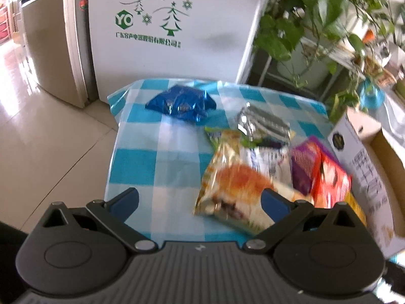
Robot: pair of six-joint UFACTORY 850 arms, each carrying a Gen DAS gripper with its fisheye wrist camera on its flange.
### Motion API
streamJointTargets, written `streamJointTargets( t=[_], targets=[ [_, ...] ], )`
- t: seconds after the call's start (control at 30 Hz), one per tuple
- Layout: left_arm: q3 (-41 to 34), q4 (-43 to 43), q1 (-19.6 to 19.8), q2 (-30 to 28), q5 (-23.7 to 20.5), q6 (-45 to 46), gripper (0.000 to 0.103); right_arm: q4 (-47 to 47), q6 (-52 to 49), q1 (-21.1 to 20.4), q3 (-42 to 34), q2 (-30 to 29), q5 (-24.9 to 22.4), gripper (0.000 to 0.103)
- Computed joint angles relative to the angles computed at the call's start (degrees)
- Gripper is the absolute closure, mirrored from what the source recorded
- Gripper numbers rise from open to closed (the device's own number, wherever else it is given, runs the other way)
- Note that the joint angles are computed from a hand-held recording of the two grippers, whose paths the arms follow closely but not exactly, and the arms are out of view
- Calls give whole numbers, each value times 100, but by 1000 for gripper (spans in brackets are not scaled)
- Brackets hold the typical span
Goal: Organize snacks
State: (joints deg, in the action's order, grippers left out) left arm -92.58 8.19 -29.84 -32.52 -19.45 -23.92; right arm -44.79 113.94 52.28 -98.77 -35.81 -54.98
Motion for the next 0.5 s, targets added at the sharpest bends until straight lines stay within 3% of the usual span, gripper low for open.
streamJointTargets(
  t=[0.27,0.5],
  targets=[
    [-644,182,-79,-508,-118,-345,1,-241,-24,-6,-8,-71,-75,9],
    [-455,177,-86,-470,-118,-296,1,-761,38,-30,-11,-187,-111,9]
  ],
)
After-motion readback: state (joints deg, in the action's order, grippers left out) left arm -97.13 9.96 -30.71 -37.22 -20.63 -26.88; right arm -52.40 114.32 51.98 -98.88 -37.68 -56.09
